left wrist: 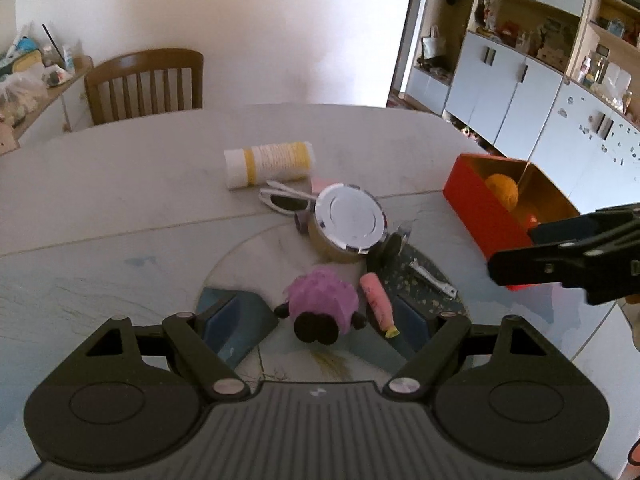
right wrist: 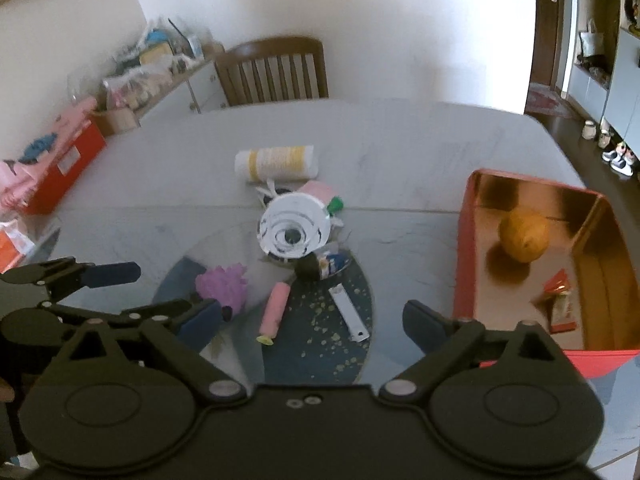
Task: Organize rigid objects
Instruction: 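Grasp the purple plush toy with the left gripper while the right grasps the pink tube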
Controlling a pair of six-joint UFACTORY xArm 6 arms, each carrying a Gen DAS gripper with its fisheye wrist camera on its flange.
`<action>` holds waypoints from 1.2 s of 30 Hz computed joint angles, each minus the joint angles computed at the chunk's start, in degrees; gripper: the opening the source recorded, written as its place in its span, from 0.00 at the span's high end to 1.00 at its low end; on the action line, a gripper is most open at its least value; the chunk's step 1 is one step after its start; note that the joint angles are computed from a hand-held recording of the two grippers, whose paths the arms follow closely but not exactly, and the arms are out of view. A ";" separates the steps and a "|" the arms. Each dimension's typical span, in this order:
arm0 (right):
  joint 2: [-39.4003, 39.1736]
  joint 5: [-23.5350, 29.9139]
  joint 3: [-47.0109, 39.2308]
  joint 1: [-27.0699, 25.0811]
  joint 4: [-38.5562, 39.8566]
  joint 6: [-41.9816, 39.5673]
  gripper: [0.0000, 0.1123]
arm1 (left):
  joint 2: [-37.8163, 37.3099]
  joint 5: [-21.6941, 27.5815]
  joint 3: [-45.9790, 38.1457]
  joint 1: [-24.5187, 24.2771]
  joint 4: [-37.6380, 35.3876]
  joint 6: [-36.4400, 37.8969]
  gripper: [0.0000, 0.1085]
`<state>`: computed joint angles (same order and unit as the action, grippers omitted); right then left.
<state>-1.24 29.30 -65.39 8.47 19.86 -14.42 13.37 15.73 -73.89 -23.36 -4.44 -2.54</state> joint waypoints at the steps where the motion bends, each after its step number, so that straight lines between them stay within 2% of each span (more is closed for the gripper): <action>1: 0.94 0.56 -0.78 0.29 -1.16 1.24 0.18 | 0.60 -0.53 -0.02 0.02 -0.97 1.30 0.23; 3: 2.76 1.78 -2.47 0.80 -3.59 3.76 0.23 | 1.59 -1.33 -0.19 0.14 -0.44 1.58 0.23; 8: 7.29 5.55 -7.11 1.46 -5.56 6.82 0.37 | 4.31 -2.16 -1.37 0.10 -4.67 6.19 0.23; 11: 9.32 7.15 -9.17 2.21 -7.15 7.07 0.44 | 5.72 -3.59 -1.89 0.19 -3.20 6.09 0.23; 16: 12.56 10.21 -12.76 2.71 -7.83 7.46 0.56 | 7.25 -5.13 -2.59 -0.41 -8.93 14.11 0.23; 21: 15.60 13.04 -16.37 2.77 -6.84 6.93 0.64 | 8.69 -3.20 -4.79 -0.83 -20.34 24.67 0.24; 26: 17.26 14.40 -18.38 2.83 -6.88 6.71 0.76 | 9.78 -1.03 -6.75 -1.02 -25.61 30.24 0.37; 29: 17.64 14.64 -18.81 3.01 -7.39 6.68 0.83 | 10.29 -0.38 -7.45 -1.04 -26.91 31.49 0.38; 36: 18.00 13.52 -18.94 3.51 -8.71 5.67 0.87 | 10.41 -0.14 -7.59 -1.07 -28.59 32.83 0.39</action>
<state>16.76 42.82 -84.33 11.98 11.15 -8.75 23.79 15.59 -81.48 -24.44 -33.03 30.28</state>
